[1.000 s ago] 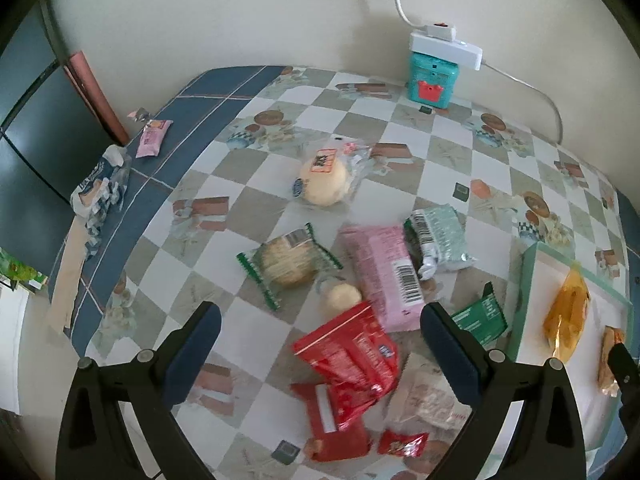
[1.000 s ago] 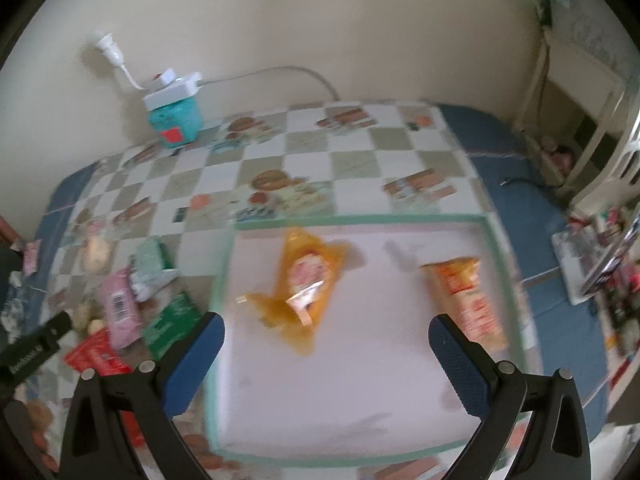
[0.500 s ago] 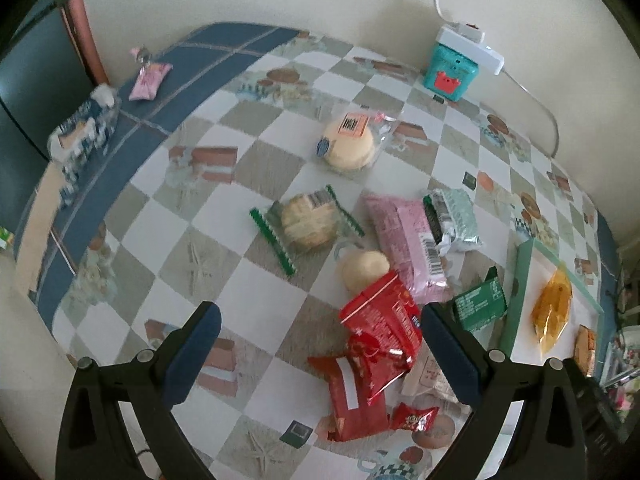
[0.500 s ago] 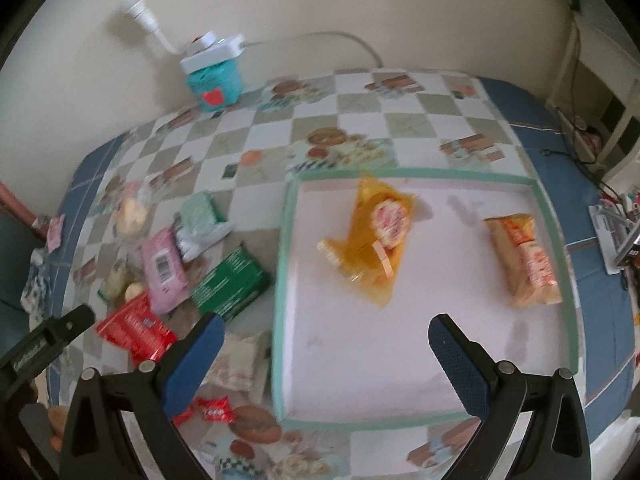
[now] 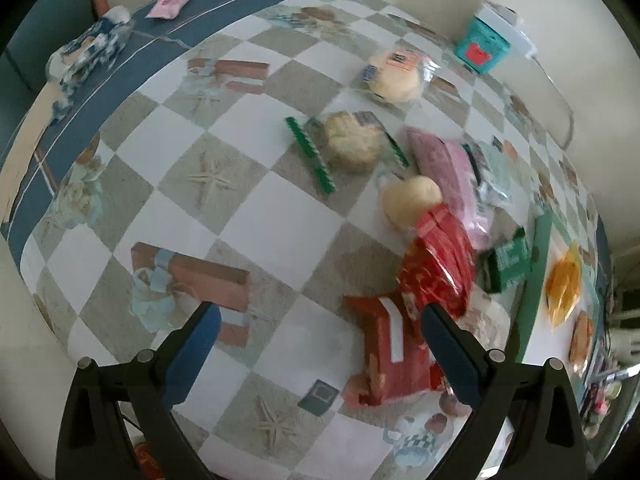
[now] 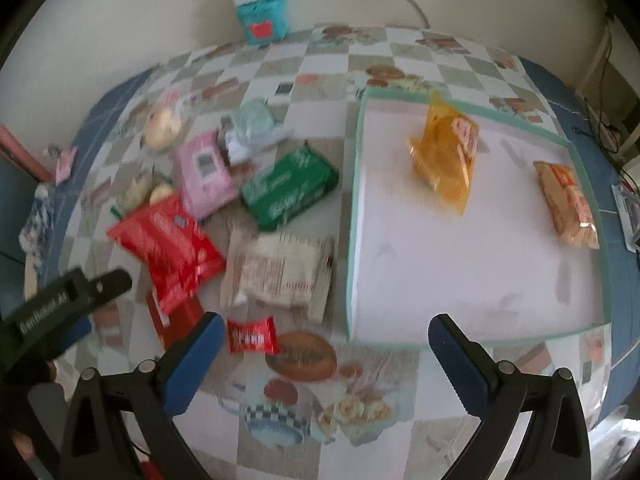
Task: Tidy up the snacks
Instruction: 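Withdraw both tools from the tray back toward the snack pile, then grasp the red rectangular bag with the left tool while the right tool grasps the small red candy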
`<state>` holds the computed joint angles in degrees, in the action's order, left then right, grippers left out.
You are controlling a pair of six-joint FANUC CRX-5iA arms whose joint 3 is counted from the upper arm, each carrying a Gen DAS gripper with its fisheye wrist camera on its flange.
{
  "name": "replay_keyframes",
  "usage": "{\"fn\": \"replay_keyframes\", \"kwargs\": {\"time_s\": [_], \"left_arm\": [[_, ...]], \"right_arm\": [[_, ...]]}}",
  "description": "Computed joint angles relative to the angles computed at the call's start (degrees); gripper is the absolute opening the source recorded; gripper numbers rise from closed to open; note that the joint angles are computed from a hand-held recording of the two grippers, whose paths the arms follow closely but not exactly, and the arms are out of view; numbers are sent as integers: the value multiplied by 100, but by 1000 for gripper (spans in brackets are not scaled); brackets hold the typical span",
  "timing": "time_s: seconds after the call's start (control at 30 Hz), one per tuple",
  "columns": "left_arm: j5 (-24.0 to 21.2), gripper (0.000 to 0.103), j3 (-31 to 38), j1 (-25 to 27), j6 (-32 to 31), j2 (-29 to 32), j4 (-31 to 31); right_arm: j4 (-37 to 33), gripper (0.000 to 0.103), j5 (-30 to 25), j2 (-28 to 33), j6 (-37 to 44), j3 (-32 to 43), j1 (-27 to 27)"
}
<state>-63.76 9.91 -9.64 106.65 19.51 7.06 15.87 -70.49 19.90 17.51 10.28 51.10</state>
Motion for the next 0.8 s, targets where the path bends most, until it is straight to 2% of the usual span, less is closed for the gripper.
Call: {"fn": "replay_keyframes", "kwargs": {"time_s": [0.1,0.2,0.67,0.73,0.8], "left_arm": [[-11,100,20,-137,-373,31,92],[-302,100,288,-291,-581,227,16],[-922,100,992,-508,-709,894,-18],[-1000,95,1087,-545,-594,983,-54],[-1008,79,1099,-561,-540,1005,-43]], "right_arm": [[-92,102,35,-28,35,-60,38],[-94,96,70,-18,152,-64,66],[-231,96,-233,212,591,225,22],[-259,96,-238,200,603,212,-2],[-282,96,-241,196,617,213,-21]]}}
